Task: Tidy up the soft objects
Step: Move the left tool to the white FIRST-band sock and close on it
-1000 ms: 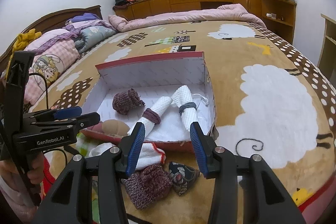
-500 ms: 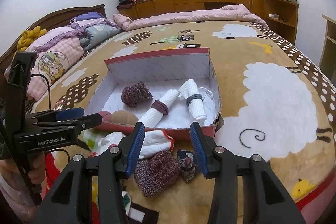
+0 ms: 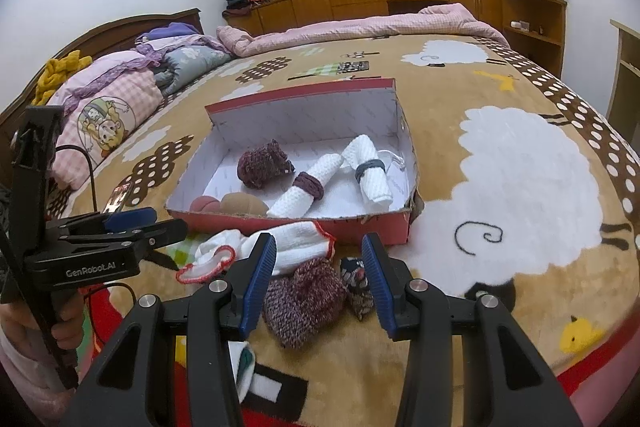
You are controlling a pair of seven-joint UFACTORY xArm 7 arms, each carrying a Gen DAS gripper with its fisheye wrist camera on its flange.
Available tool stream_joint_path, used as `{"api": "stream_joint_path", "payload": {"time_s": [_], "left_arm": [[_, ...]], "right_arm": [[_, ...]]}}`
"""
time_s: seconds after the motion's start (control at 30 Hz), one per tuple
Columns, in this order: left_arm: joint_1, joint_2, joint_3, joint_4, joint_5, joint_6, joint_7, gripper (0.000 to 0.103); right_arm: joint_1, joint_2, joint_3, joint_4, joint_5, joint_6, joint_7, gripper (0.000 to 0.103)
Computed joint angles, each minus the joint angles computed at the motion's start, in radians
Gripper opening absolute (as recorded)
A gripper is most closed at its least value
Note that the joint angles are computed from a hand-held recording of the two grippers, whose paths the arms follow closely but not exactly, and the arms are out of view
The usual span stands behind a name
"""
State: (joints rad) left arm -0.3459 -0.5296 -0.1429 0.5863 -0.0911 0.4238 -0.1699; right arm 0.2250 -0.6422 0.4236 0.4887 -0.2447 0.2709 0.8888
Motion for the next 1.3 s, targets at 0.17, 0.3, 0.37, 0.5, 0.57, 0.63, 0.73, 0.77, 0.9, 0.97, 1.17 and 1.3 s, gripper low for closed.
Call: {"api": "stream_joint_path", "payload": {"time_s": [0.17,0.3,0.37,0.5,0.57,0.63,0.73,0.77,0.9,0.97,1.17,1.3], "left_arm": [[-0.018,-0.03,0.012,-0.027,-0.018,0.015,0.007,0.066],[-0.034,-0.04,0.025,-0.042,-0.043,0.024,0.021,0.066],[-0.042,-0.041,0.028,-0.048,-0.053,0.022,0.029,0.066],[-0.064,-0.047,0.033,-0.06,-0.072,0.016,0.056,0.066],[-0.074,-0.051,0.032,-0.067,-0.076,0.011,0.071,0.066],[-0.079,-0.05,0.025,-0.071,-0.073,0.008,0.082,0.066],[-0.089,-0.033,0.022,-0.068,-0.076,-0.001,0.093,0.066],[-0.094,-0.022,0.023,-0.064,-0.08,-0.009,0.098,0.066],[-0.081,0.04,0.007,-0.042,-0.069,-0.053,0.092,0.066],[-0.064,0.07,-0.006,-0.03,-0.052,-0.073,0.076,0.066],[-0.086,0.132,0.028,-0.008,-0.087,-0.108,0.093,0.066],[-0.1,0.146,0.04,-0.011,-0.114,-0.127,0.119,0.063]], "right_arm": [[0.019,-0.019,-0.007,-0.021,0.011,0.007,0.001,0.046],[0.03,-0.024,-0.01,-0.032,0.019,0.008,0.002,0.046],[0.036,-0.027,-0.011,-0.038,0.023,0.01,0.003,0.046],[0.042,-0.034,-0.014,-0.051,0.028,0.01,0.004,0.046],[0.045,-0.038,-0.018,-0.059,0.032,0.01,0.004,0.046],[0.047,-0.043,-0.023,-0.067,0.036,0.008,0.004,0.046],[0.049,-0.04,-0.025,-0.073,0.041,0.004,0.004,0.046],[0.05,-0.038,-0.026,-0.075,0.042,0.002,0.004,0.046],[0.054,-0.034,-0.027,-0.08,0.046,-0.004,0.001,0.046],[0.054,-0.03,-0.027,-0.079,0.048,-0.004,0.001,0.046],[0.054,-0.016,-0.028,-0.077,0.05,-0.008,0.0,0.046],[0.053,-0.003,-0.027,-0.07,0.048,-0.011,-0.002,0.046]]}}
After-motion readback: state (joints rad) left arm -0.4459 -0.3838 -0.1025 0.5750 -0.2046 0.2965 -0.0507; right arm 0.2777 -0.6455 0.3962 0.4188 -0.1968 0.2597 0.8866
